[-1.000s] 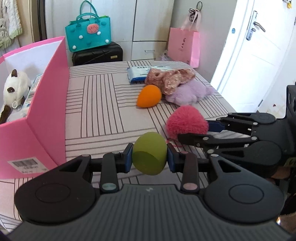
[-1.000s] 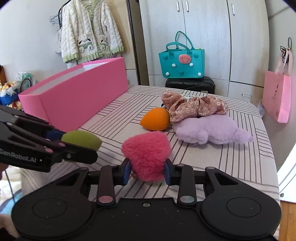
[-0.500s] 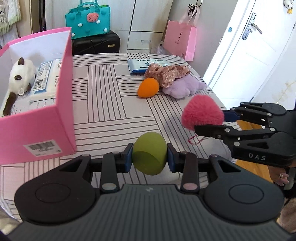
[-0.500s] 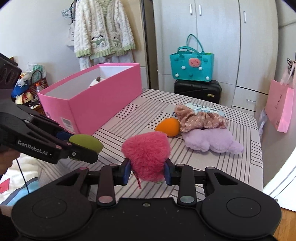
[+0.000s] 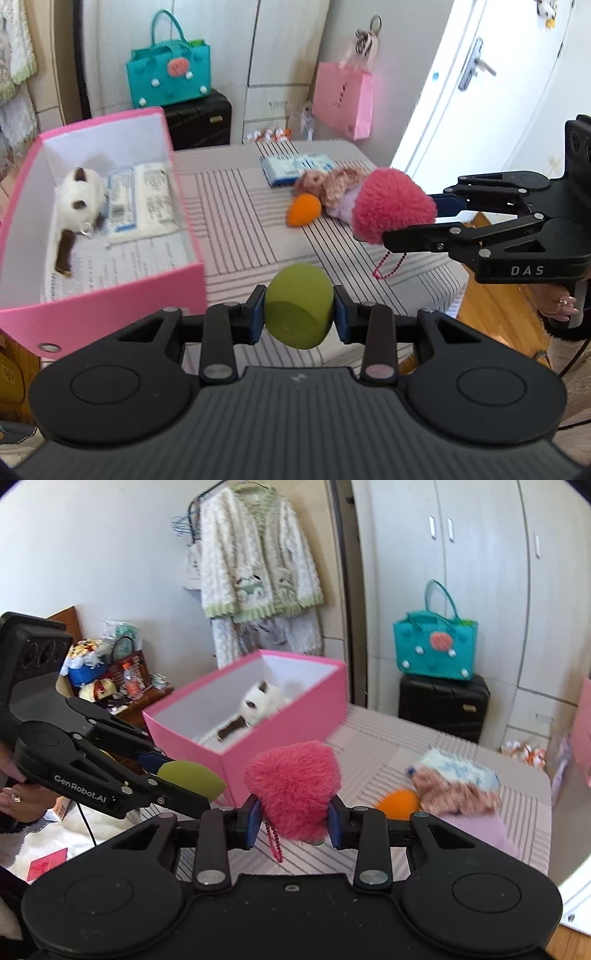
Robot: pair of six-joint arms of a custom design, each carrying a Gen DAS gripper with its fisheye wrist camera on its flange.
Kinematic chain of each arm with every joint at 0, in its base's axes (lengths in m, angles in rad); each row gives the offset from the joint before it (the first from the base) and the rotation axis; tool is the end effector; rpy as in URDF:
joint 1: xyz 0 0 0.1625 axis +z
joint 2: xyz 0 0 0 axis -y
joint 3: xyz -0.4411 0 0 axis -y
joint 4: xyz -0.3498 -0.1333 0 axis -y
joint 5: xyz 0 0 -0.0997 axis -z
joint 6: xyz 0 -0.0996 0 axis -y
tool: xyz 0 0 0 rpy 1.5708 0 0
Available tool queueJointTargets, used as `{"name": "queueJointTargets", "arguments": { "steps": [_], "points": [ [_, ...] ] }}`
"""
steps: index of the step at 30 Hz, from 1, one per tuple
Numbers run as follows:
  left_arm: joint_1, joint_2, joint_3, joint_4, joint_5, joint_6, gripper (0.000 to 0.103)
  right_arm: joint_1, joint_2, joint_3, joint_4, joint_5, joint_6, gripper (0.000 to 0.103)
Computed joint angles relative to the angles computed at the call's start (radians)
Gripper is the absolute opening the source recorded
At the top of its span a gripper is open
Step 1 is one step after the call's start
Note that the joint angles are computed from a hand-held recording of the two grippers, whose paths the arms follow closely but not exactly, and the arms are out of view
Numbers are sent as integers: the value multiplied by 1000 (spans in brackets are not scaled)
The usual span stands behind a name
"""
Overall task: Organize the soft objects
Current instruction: 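Carry the heart and sponge into the pink box and open both grippers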
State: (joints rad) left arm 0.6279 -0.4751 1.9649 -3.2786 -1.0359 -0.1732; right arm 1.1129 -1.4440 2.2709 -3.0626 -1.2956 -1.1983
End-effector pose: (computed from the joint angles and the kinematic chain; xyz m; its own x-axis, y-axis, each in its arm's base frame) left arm -0.3260 -0.4641 -0.0465 -0.7219 0.5232 -0.4530 0.6758 0.6738 -0.2988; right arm -0.0464 -0.4568 0.3287 -0.6652 -0.5574 0.4968 -0.7465 0.5131 -0.4237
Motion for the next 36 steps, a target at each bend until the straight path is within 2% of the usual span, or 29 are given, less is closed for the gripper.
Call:
{"name": "queueJointTargets", "arguments": {
  "steps": [6,11,18,22,23,27,31,36],
  "points": [
    [20,-59,50,-60,10,8,36,72,51,-29,-8,-15,14,40],
    [39,-91,83,-124,63,22,36,125,101,-70,6,-24,28,41],
    [102,-108,42,-107,125,58,36,193,209,-157,-1,-32,33,41],
    [130,-69,-12,-135,234,136,36,224,290,-186,-107,-43,32,42],
    [141,-67,-28,-114,246,136,36,234,306,-202,-106,-53,41,42],
    [188,-72,-87,-30,216,184,37,272,373,-270,-90,-107,74,42],
    [197,-39,-143,24,273,239,37,306,438,-339,-55,-172,59,42],
    [229,-49,-212,218,227,113,37,333,500,-429,37,-289,61,42]
  ]
}}
